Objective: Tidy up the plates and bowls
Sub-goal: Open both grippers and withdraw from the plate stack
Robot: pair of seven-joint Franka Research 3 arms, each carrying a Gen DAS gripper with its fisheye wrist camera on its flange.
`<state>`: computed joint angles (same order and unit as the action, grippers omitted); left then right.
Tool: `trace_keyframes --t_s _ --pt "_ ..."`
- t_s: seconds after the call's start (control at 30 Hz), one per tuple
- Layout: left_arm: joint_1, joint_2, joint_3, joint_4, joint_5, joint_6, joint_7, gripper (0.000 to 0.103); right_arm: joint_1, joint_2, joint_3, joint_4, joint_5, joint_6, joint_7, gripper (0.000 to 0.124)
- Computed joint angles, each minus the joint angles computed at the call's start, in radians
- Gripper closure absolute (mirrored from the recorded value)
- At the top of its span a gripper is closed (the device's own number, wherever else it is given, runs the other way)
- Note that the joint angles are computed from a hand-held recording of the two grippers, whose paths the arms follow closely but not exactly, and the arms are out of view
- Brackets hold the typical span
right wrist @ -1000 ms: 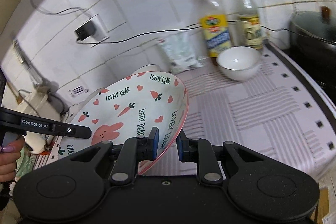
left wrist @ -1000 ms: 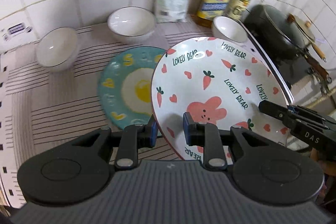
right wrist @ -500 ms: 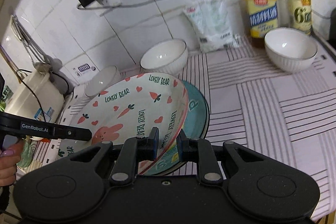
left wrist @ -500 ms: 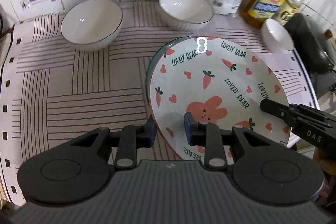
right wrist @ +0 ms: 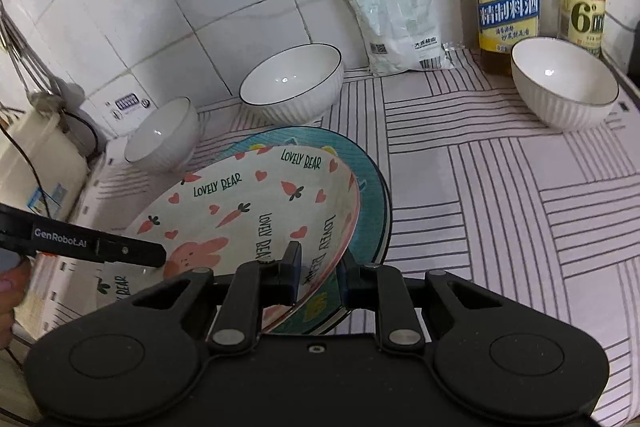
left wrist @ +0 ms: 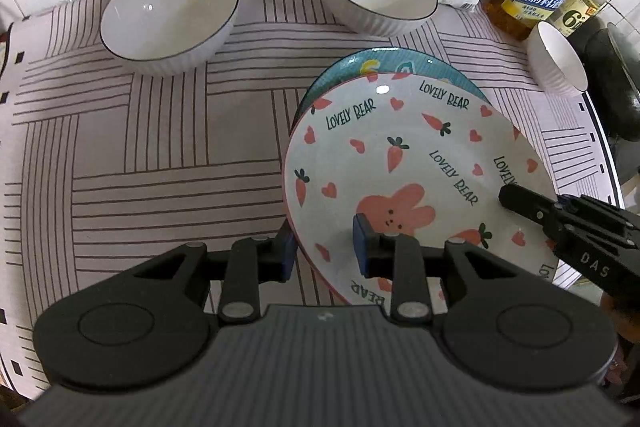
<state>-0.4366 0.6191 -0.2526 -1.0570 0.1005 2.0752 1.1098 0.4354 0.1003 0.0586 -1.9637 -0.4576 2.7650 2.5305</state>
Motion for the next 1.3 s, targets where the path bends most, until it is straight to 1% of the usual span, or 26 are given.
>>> trace_keyframes --t_s 0.13,0.27,0.4,0.53,0.67,0.77,0.8,0.87,0.9,0.97,1.13,1.23,1.27,1.3 --pt "-0.001 0.006 -0.003 0.004 -0.008 -0.014 -0.003 0.075 0.025 0.024 0.001 0.064 -0.07 -0.12 0.013 0.098" --pt "0.003 0.014 -0.006 0.014 -0.02 -0.033 -0.002 0.075 0.041 0.041 0.001 0.104 -0.115 -0.186 0.026 0.098" --pt "-0.005 0.015 -0.005 0.011 -0.016 -0.04 0.001 0.075 0.067 0.074 -0.004 0.164 -0.184 -0.285 0.045 0.092" --pt "-0.012 0.016 -0.004 0.004 -0.01 -0.034 -0.005 0.075 0.079 0.093 -0.011 0.194 -0.221 -0.336 0.04 0.09" --pt "-0.026 0.01 0.004 -0.013 0.013 -0.019 -0.021 0.075 0.085 0.102 -0.014 0.199 -0.247 -0.356 0.037 0.09" --pt "-0.039 0.024 0.009 0.014 0.031 -0.042 -0.035 0.076 0.118 0.132 -0.016 0.233 -0.336 -0.422 0.012 0.09" --pt "-0.04 0.028 0.008 0.025 0.027 -0.052 -0.043 0.075 0.127 0.138 -0.017 0.238 -0.358 -0.433 0.011 0.088" --pt "-0.05 0.057 0.007 0.096 0.024 -0.12 -0.048 0.076 0.13 0.139 -0.015 0.245 -0.352 -0.448 0.003 0.087" --pt "-0.056 0.069 0.007 0.127 0.022 -0.149 -0.049 0.078 0.127 0.13 -0.013 0.241 -0.333 -0.445 0.004 0.088" --pt "-0.067 0.085 0.008 0.179 0.018 -0.199 -0.049 0.077 0.122 0.097 -0.011 0.216 -0.316 -0.419 0.035 0.089" --pt "-0.091 0.091 0.001 0.263 0.004 -0.28 -0.001 0.077 0.11 -0.003 0.019 0.162 -0.333 -0.427 0.11 0.088" --pt "-0.143 0.137 0.018 0.392 0.033 -0.354 0.035 0.077 0.081 -0.084 0.046 0.093 -0.337 -0.383 0.136 0.085" --pt "-0.158 0.143 0.024 0.419 0.041 -0.365 0.048 0.076 0.07 -0.114 0.057 0.067 -0.338 -0.357 0.127 0.083" --pt "-0.17 0.14 0.03 0.429 0.048 -0.369 0.063 0.073 0.058 -0.133 0.068 0.051 -0.323 -0.337 0.1 0.079"
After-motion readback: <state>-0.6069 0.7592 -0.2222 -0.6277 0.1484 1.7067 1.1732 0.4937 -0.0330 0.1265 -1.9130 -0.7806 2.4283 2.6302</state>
